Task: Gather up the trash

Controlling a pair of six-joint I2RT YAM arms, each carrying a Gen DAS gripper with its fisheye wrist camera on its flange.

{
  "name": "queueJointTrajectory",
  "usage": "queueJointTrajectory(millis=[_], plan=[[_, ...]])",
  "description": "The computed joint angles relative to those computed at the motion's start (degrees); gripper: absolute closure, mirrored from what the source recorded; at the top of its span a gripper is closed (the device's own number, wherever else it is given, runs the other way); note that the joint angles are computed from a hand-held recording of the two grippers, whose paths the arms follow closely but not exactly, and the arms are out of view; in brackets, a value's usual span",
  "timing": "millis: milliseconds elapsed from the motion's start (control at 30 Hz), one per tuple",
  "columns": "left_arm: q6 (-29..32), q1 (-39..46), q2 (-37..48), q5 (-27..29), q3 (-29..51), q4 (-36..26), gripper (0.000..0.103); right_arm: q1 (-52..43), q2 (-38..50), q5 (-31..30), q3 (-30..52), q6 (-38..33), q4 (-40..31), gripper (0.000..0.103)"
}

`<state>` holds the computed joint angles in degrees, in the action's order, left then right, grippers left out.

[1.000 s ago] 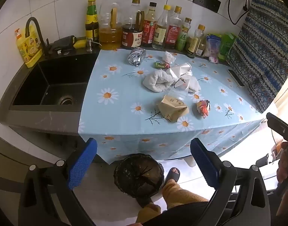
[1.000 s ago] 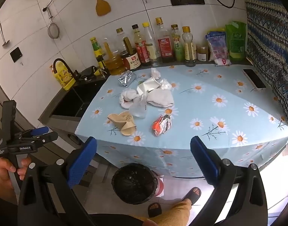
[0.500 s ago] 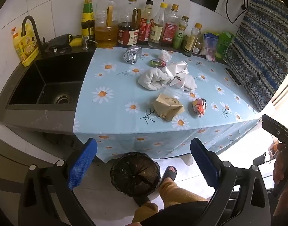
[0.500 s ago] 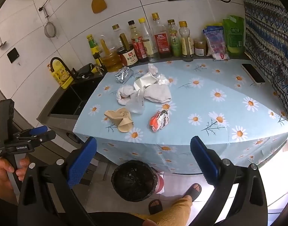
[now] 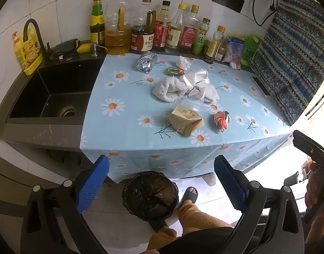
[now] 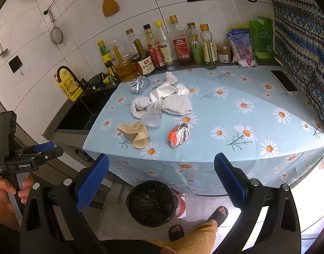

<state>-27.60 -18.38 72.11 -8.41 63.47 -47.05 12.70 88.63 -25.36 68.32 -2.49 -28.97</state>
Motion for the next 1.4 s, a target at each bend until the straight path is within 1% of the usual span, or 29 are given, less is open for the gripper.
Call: queueJointTrajectory(millis=[167,500,667,733,1100,1400], plan=[[0.06,0.22,-0.68,0.5,-0.78,0.59,0.006,-0.08,-0.56,0.45,-0.15,0.03,-0.31,0.004],[-0.25,0.28,-3.18,0.81,-1.85,-0.44,0.006,0.65,-2.32,0.59,-1.07,1.46,-1.01,0.004],[-0.27,0.5,-3.39,1.64,-1.57,-1.44,0.006,1.6,-3.43,0.96,-2.11,2.45,-1.38,0.004],[-0.08,0.15,-2.95,1.1,-1.46,-1.62,0.006,1.91,-3.69,1.12,-2.55,2.54,-1.06,0.004],[-0.33,0.84,-1.05,2.21,-0.37,-1.67,0.006,1.48,-2.52,0.82,-1.92,2.63,-1.07,0.004],[-1.39,0.25,1.32,2.24,0.93,-1.58,0.006,0.75,2.01,0.19,2.23,1.37,-2.77,0.004]])
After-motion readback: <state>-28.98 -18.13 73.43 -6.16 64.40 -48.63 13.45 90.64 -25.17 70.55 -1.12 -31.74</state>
